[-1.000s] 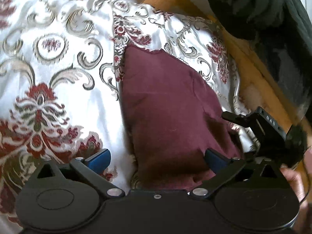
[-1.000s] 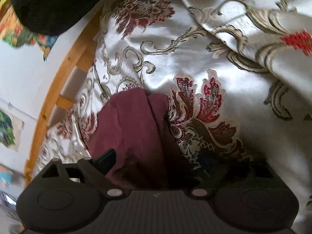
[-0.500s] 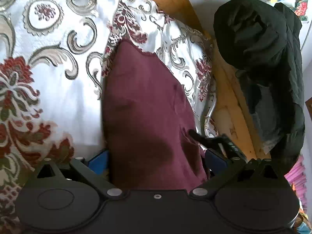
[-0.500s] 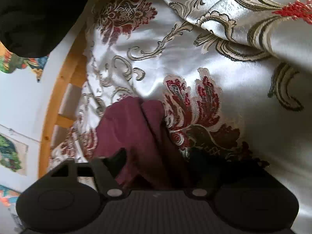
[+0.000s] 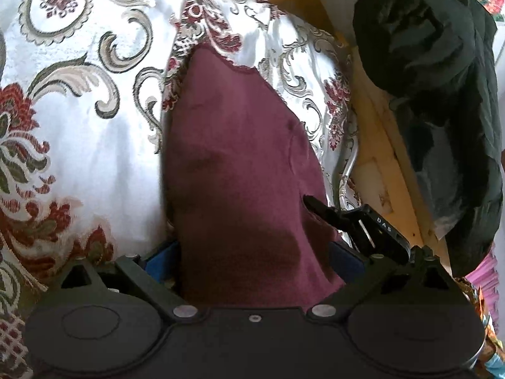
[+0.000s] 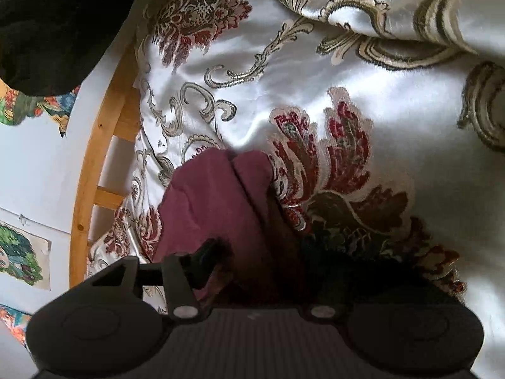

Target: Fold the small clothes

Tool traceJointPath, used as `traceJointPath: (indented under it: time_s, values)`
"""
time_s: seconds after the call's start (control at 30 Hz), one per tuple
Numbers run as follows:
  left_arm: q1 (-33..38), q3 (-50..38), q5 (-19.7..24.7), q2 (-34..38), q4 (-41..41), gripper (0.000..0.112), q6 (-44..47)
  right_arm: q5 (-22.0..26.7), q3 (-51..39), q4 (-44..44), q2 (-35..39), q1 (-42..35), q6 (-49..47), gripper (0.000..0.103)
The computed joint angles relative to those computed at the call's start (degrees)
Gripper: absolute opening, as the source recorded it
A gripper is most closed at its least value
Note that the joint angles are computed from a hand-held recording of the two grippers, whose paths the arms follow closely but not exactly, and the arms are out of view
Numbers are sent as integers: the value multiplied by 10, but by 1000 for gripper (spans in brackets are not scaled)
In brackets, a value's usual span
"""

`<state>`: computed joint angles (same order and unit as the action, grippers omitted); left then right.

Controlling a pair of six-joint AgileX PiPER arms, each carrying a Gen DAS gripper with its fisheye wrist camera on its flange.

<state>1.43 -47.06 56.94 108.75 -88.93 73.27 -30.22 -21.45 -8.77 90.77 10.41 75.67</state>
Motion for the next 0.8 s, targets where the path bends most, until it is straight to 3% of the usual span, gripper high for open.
traceJointPath:
  time_s: [0.23, 0.37, 0.57, 0.8]
  values:
    - [-1, 2, -5, 0, -1, 90, 5, 37, -20, 45, 3, 24, -60, 43]
    - [3, 4, -5, 1, -6, 79, 9, 45, -23, 88, -4, 39, -109, 35]
    - [10, 17, -11, -4, -24, 65, 24, 72, -36, 212, -21, 76, -254, 29]
    - [22, 44, 2, -34, -44, 56, 64, 70, -47, 420, -59, 144, -512, 27]
